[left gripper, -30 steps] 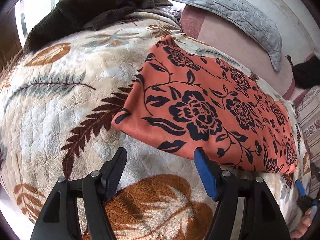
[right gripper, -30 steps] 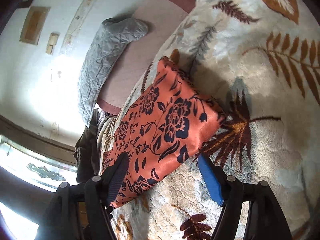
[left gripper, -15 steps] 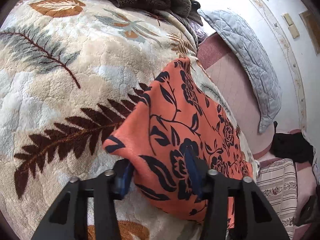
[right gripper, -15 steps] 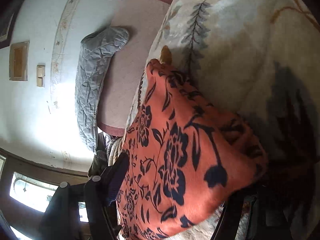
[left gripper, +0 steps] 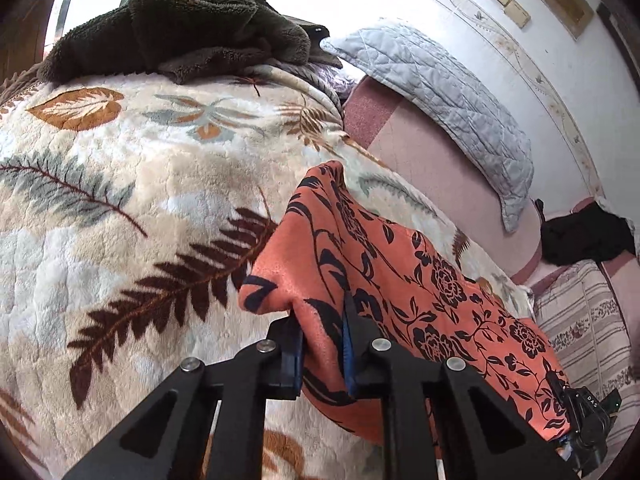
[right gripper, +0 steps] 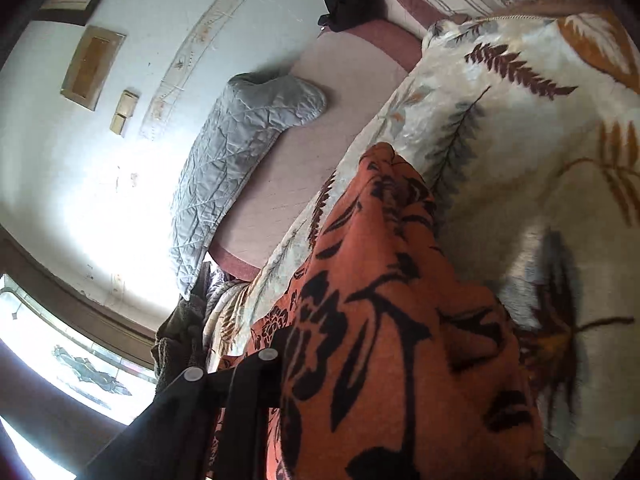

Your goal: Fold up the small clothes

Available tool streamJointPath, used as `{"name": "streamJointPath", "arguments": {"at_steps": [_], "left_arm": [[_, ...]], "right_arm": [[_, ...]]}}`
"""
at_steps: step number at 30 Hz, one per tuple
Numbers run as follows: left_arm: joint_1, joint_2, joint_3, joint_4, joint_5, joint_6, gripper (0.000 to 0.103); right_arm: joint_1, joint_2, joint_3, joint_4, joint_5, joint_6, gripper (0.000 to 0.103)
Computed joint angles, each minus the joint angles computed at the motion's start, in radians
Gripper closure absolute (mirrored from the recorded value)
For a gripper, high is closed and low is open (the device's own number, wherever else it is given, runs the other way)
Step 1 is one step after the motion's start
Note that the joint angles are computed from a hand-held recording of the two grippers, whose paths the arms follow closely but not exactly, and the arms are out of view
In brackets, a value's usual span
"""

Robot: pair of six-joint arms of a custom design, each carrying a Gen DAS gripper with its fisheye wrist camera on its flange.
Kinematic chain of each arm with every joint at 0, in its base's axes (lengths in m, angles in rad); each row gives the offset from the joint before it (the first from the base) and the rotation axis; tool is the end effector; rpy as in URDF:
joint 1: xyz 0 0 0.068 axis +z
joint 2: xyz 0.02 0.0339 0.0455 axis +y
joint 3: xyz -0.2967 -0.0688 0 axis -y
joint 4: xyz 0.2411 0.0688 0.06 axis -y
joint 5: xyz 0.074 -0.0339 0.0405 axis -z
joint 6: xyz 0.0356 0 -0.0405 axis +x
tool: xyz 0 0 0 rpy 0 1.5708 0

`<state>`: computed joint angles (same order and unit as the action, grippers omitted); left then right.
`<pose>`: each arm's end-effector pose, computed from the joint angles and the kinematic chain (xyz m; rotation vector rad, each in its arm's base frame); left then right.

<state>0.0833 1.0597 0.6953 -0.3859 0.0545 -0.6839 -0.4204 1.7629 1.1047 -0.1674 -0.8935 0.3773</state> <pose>0.2011 0.0148 0.2677 -0.8530 2.1878 -0.3632 0.3485 -0.1254 0.2339 0.4725 2.1769 1.0302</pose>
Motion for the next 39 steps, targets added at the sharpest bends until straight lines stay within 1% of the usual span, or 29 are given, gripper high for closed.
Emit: {"name": "streamJointPath", "arguments": {"at_steps": [3,4,5,6,7,9,10,11,12,13,14,16,17,19,22,24,25,26,27,28,29,31,33,35,38,39], "left_arm": [[-0.044,-0.066,-0.019,-0.125,0.035,0.005,0.087],[-0.076,-0.082,-0.021,-0.162,0.02,-0.002,0.087],[-0.114,-0.094,-0.02,-0.194,-0.018,-0.001,0.086],[-0.16,-0.104,-0.014,-0.231,-0.073,0.0,0.084],[-0.199,-0.114,0.003,-0.277,-0.127,0.001,0.082],[-0.255,-0.183,0.019,-0.349,-0.213,-0.008,0.08],[-0.282,-0.219,0.033,-0.391,-0.271,-0.018,0.08],[-0.323,-0.248,0.051,-0.439,-0.359,-0.044,0.076],[-0.357,-0.278,0.066,-0.48,-0.444,-0.072,0.073],[-0.364,-0.303,0.076,-0.497,-0.493,-0.08,0.067],[-0.358,-0.325,0.081,-0.5,-0.519,-0.075,0.063],[-0.318,-0.33,0.081,-0.463,-0.507,-0.013,0.061],[-0.293,-0.31,0.077,-0.431,-0.484,0.027,0.061],[-0.296,-0.275,0.057,-0.374,-0.478,0.061,0.061],[-0.318,-0.207,0.053,-0.309,-0.465,0.084,0.061],[-0.378,-0.163,0.055,-0.28,-0.526,0.079,0.061],[-0.399,-0.138,0.056,-0.269,-0.548,0.081,0.061],[-0.406,-0.109,0.055,-0.26,-0.545,0.087,0.061],[-0.411,-0.075,0.059,-0.268,-0.534,0.084,0.06],[-0.405,-0.032,0.062,-0.276,-0.512,0.08,0.06],[-0.4,0.009,0.061,-0.285,-0.492,0.074,0.057],[-0.392,0.111,0.061,-0.305,-0.451,0.078,0.053],[-0.429,0.124,0.048,-0.295,-0.506,0.065,0.049],[-0.452,0.12,0.048,-0.299,-0.53,0.071,0.049],[-0.427,0.086,0.036,-0.292,-0.493,0.067,0.049],[-0.42,0.078,0.034,-0.291,-0.484,0.065,0.049]], "right_arm": [[-0.081,-0.003,0.009,-0.177,0.009,-0.147,0.086],[-0.111,0.016,0.03,-0.263,0.007,-0.211,0.086],[-0.133,0.045,0.058,-0.351,0.01,-0.269,0.085],[-0.15,0.08,0.089,-0.434,0.01,-0.321,0.082],[-0.164,0.11,0.117,-0.504,0.015,-0.358,0.081],[-0.186,0.146,0.158,-0.585,0.026,-0.396,0.076],[-0.201,0.151,0.164,-0.605,0.022,-0.408,0.075],[-0.218,0.152,0.166,-0.619,0.011,-0.412,0.074],[-0.235,0.149,0.162,-0.629,0.001,-0.419,0.071],[-0.249,0.137,0.156,-0.634,0.011,-0.422,0.07],[-0.26,0.118,0.143,-0.624,0.035,-0.416,0.07],[-0.294,0.054,0.087,-0.537,0.066,-0.364,0.07],[-0.308,0.015,0.056,-0.478,0.084,-0.329,0.068],[-0.326,-0.068,0.0,-0.362,0.109,-0.298,0.067],[-0.295,-0.219,-0.103,-0.179,0.144,-0.317,0.067],[-0.261,-0.313,-0.182,-0.056,0.178,-0.339,0.067],[-0.246,-0.338,-0.205,-0.026,0.174,-0.353,0.067],[-0.232,-0.336,-0.203,-0.038,0.148,-0.376,0.067],[-0.212,-0.313,-0.178,-0.091,0.13,-0.405,0.067],[-0.186,-0.277,-0.143,-0.162,0.13,-0.433,0.067],[-0.164,-0.228,-0.101,-0.249,0.134,-0.465,0.067],[-0.114,-0.13,-0.041,-0.376,0.191,-0.481,0.067],[-0.094,-0.034,-0.005,-0.454,0.266,-0.485,0.069],[-0.115,-0.019,0.0,-0.451,0.225,-0.452,0.069],[-0.129,-0.059,-0.009,-0.451,0.222,-0.479,0.068],[-0.136,-0.073,-0.018,-0.441,0.204,-0.477,0.068]]}}
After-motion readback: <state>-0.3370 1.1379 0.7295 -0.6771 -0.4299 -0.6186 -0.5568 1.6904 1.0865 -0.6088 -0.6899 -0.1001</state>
